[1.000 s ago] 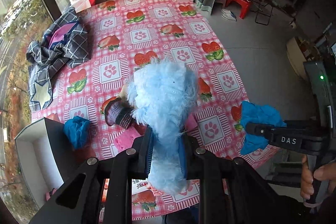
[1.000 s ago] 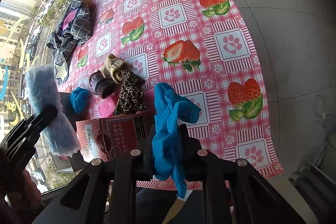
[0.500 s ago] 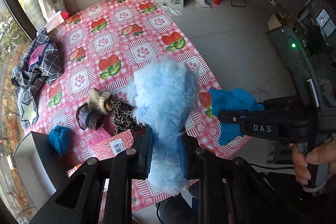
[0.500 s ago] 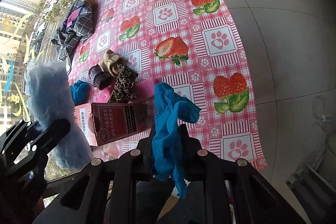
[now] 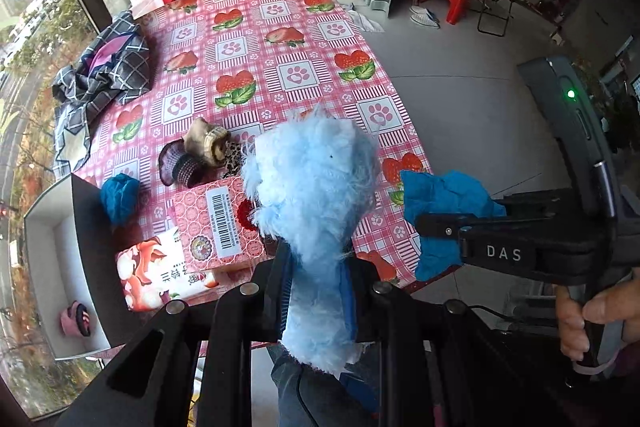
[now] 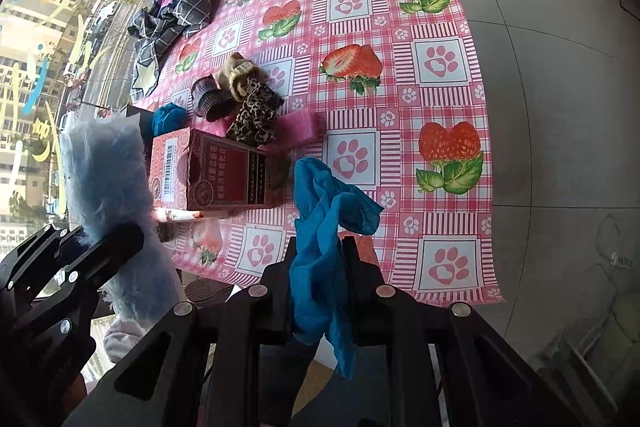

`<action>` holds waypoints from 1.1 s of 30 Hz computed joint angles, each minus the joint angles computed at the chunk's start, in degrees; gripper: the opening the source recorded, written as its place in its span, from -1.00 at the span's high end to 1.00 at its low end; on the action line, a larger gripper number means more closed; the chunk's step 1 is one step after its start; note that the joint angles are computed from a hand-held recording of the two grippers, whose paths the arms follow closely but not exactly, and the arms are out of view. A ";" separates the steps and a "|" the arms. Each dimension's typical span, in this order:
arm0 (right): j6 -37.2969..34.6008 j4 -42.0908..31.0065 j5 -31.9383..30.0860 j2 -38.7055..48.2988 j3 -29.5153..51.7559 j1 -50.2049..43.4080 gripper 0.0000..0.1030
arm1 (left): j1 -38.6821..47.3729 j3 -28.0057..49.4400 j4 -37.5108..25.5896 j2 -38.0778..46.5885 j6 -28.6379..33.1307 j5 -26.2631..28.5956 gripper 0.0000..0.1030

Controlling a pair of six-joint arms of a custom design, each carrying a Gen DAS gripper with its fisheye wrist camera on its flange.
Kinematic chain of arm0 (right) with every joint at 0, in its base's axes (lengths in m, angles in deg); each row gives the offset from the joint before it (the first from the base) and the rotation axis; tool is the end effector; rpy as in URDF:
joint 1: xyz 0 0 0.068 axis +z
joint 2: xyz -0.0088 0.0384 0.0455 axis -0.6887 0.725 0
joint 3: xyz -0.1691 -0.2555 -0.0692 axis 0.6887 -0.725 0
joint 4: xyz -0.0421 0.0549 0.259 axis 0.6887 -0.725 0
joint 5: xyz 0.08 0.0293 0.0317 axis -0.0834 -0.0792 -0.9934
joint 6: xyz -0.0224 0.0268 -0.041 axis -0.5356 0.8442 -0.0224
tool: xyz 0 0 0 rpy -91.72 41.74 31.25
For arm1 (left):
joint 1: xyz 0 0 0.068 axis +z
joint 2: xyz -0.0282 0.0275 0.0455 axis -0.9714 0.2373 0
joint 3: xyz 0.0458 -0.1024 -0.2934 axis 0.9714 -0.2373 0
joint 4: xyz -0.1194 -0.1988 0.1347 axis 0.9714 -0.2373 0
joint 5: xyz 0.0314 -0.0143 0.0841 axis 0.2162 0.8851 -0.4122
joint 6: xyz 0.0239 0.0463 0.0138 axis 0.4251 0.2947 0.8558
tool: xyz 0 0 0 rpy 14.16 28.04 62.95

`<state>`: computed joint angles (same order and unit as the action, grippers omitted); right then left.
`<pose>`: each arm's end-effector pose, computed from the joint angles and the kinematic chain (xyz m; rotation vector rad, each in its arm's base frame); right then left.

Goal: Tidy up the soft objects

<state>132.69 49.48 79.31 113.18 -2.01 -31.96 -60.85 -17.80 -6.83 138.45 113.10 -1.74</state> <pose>0.3317 0.0676 0.1940 1.5896 2.4257 0.3084 0.1329 0.0251 0.2509 1.9473 2.1637 -0.4088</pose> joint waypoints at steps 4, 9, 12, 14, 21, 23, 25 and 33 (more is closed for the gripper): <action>-1.18 -1.08 0.92 1.26 2.93 1.44 0.61 | 4.42 1.93 -0.01 2.23 2.92 0.40 0.55; -2.00 -2.99 2.26 4.29 8.43 2.82 0.61 | 8.47 5.12 1.76 7.92 5.20 0.76 0.55; -2.50 -4.85 3.18 7.40 13.65 3.68 0.61 | 10.32 8.77 3.27 13.33 5.40 1.60 0.55; -2.76 -6.45 4.12 10.18 18.18 4.36 0.61 | 10.99 11.73 4.45 17.53 5.07 1.88 0.55; -4.39 -15.35 6.28 22.77 38.91 5.78 0.61 | 9.26 26.67 4.37 31.81 -0.90 3.65 0.55; -4.55 -18.25 6.77 25.97 44.48 5.84 0.61 | 8.60 29.27 4.23 34.55 -1.78 3.21 0.55; -4.51 -20.75 6.92 28.52 48.94 5.82 0.61 | 8.09 31.44 3.85 36.51 -2.09 3.30 0.55; -4.66 -31.02 8.18 36.73 65.04 5.91 0.61 | 6.93 39.03 0.71 42.49 -3.33 5.14 0.54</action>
<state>128.03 18.46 87.49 149.91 63.03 -26.05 -53.92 21.23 -6.12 180.93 109.77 3.40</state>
